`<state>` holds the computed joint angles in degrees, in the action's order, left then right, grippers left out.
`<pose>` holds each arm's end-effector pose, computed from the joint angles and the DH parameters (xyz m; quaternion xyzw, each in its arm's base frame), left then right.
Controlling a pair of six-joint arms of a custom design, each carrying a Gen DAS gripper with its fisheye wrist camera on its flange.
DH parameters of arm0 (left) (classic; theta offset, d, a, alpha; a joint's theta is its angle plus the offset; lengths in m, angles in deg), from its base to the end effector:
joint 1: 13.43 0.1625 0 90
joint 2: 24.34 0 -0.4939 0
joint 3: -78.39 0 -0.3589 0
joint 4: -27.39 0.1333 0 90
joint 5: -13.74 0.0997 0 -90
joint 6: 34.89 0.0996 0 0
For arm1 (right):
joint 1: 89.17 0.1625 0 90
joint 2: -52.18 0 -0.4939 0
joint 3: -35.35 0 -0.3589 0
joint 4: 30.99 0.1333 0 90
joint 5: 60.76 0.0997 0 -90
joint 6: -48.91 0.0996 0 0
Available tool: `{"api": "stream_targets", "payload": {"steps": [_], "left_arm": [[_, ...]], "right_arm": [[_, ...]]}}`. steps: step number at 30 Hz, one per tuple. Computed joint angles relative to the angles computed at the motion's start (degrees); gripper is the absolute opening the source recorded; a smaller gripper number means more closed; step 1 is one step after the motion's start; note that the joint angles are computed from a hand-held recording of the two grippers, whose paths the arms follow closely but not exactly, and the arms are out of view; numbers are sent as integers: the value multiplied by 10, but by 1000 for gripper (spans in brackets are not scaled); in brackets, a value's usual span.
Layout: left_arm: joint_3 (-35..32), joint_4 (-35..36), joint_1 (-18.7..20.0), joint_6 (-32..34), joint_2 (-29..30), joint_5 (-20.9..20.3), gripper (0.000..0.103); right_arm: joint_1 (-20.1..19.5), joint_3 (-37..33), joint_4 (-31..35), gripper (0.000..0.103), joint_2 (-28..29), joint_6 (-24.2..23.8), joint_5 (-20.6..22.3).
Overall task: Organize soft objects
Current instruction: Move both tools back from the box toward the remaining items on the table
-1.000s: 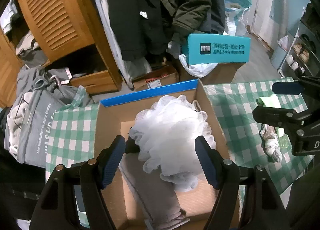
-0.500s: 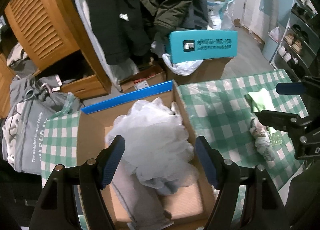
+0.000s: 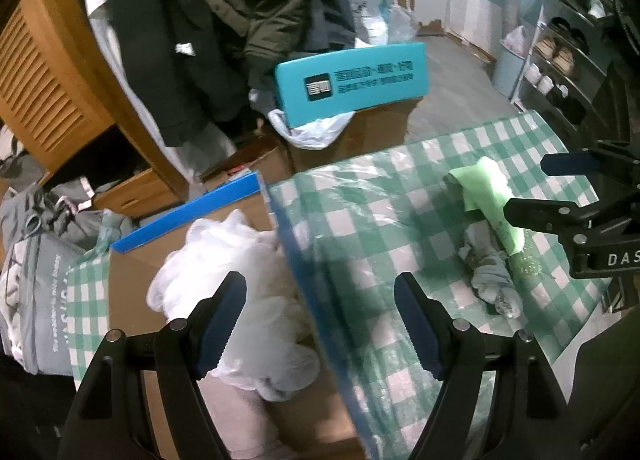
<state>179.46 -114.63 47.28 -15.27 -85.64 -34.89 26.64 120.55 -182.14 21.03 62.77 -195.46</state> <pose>-0.1327 -0.6437 0.3142 0.3508 0.8623 -0.1291 0.3416 0.3796 -0.6396 0.0695 0.0727 -0.9205 0.1827 0.3376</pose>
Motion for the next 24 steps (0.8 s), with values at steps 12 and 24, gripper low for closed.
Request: {"api": "stream_targets", "payload": {"steps": [12, 24], "left_arm": [[4, 35, -15, -27, 32, -15, 78], [-6, 64, -10, -62, 74, -12, 78]], "right_arm": [[-29, 83, -20, 82, -46, 49, -16], [-63, 120, -41, 82, -50, 65, -10]]}}
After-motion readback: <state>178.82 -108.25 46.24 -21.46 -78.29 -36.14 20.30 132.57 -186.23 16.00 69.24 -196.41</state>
